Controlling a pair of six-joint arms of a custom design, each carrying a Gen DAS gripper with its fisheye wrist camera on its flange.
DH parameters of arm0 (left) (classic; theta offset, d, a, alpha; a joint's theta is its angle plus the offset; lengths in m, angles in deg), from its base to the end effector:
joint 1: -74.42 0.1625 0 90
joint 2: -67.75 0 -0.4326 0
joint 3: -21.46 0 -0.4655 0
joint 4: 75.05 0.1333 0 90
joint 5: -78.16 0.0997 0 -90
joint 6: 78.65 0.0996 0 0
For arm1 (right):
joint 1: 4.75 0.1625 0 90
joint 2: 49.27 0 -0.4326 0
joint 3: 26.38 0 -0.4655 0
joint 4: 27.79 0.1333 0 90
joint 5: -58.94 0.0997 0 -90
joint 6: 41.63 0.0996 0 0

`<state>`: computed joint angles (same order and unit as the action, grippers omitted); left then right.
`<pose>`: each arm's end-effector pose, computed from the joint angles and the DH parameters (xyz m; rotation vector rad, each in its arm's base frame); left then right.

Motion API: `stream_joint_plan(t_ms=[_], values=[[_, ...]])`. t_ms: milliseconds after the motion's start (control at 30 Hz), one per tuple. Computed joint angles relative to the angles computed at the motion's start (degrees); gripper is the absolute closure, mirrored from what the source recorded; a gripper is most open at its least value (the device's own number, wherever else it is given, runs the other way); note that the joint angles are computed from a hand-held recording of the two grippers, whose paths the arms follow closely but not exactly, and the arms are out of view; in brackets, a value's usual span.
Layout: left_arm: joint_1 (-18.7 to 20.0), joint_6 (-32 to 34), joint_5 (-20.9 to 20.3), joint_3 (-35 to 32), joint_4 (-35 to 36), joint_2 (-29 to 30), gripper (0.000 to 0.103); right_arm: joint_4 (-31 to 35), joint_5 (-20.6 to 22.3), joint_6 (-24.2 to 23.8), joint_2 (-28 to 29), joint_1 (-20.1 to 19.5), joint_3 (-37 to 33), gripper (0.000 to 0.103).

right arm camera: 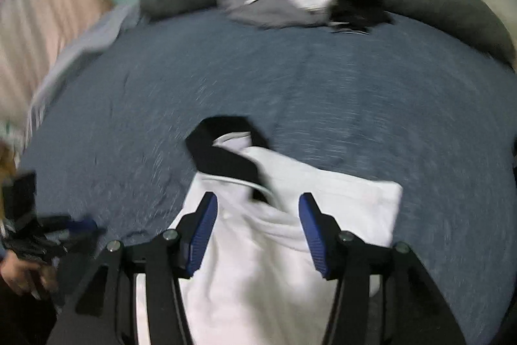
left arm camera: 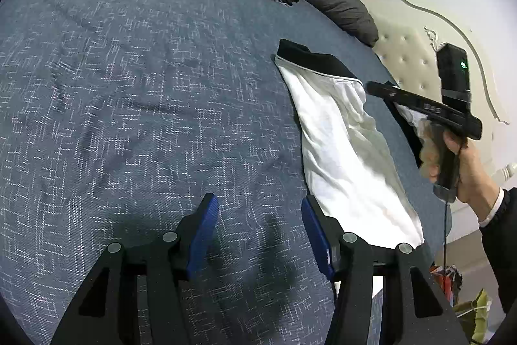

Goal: Fold clothes

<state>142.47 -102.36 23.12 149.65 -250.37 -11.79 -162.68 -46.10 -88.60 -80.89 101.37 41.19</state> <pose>-0.0159 -0.5486 0.2325 -0.3120 2.6020 -1.1146 0.3416 -0.7951 0.0365 1.4636 -2.4403 0.1145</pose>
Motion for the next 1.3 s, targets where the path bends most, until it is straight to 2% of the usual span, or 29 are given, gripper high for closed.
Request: stream_joint_plan(t_ms=[67, 167, 200, 233, 267, 300, 333, 467, 733, 800, 900, 967, 1033, 1100, 1233, 1300], values=[[0.09, 0.1, -0.15, 0.06, -0.19, -0.14, 0.045, -0.94, -2.52, -1.77, 1.58, 0.78, -0.71, 0.05], [0.37, 0.15, -0.47, 0.07, -0.55, -0.23, 0.045, -2.4, -6.39, -1.99, 4.12, 1.45, -2.57, 0.05], [0.46, 0.12, -0.6, 0.07, -0.58, -0.26, 0.045, -3.08, -7.03, -1.96, 4.57, 1.46, -2.93, 0.058], [0.53, 0.09, -0.71, 0.06, -0.57, -0.3, 0.045, -3.06, -7.02, -1.49, 5.04, 1.43, -3.59, 0.07], [0.57, 0.08, -0.81, 0.06, -0.57, -0.32, 0.045, -2.25, -6.65, -0.57, 5.52, 1.35, -4.55, 0.075], [0.6, 0.1, -0.91, 0.05, -0.6, -0.33, 0.045, -1.44, -6.06, 0.47, 6.02, 1.21, -5.62, 0.087], [0.62, 0.12, -0.98, 0.03, -0.64, -0.28, 0.045, -0.89, -5.35, 1.51, 6.54, 1.09, -6.62, 0.095], [0.68, 0.07, -1.1, 0.18, -0.65, -0.39, 0.045, 0.23, -4.75, 6.98, 9.18, 0.85, -11.31, 0.099], [0.8, -0.21, -1.54, 0.34, -0.82, -0.72, 0.045, 4.08, -10.94, 19.9, 16.04, 0.39, -23.08, 0.101], [0.71, -0.02, -1.69, 0.25, -0.82, -0.56, 0.045, 5.68, -10.84, 21.64, 16.4, 0.23, -24.27, 0.101], [0.56, 0.18, -1.75, 0.12, -0.77, -0.29, 0.045, 2.5, -5.42, 18.18, 13.52, 0.09, -20.22, 0.1], [0.54, 0.19, -1.78, 0.03, -0.66, -0.16, 0.045, 1.97, -1.67, 14.78, 12.06, 0.43, -18.36, 0.094], [0.52, 0.15, -1.71, -0.02, -0.61, -0.07, 0.045, 3.6, 0.69, 10.9, 11.5, 1.22, -17.85, 0.065], [0.52, 0.11, -1.65, 0.01, -0.66, -0.12, 0.045, 4.26, 0.3, 5.72, 11.22, 2.57, -16.81, 0.056], [0.65, 0.28, -1.73, 0.03, -0.75, -0.3, 0.045, 3.24, -4.14, -4.2, 11.08, 5.44, -13.43, 0.056], [0.71, 0.19, -1.78, 0.13, -0.89, -0.47, 0.045, 3.19, -5.82, -7.45, 11.9, 6.02, -13.45, 0.056]])
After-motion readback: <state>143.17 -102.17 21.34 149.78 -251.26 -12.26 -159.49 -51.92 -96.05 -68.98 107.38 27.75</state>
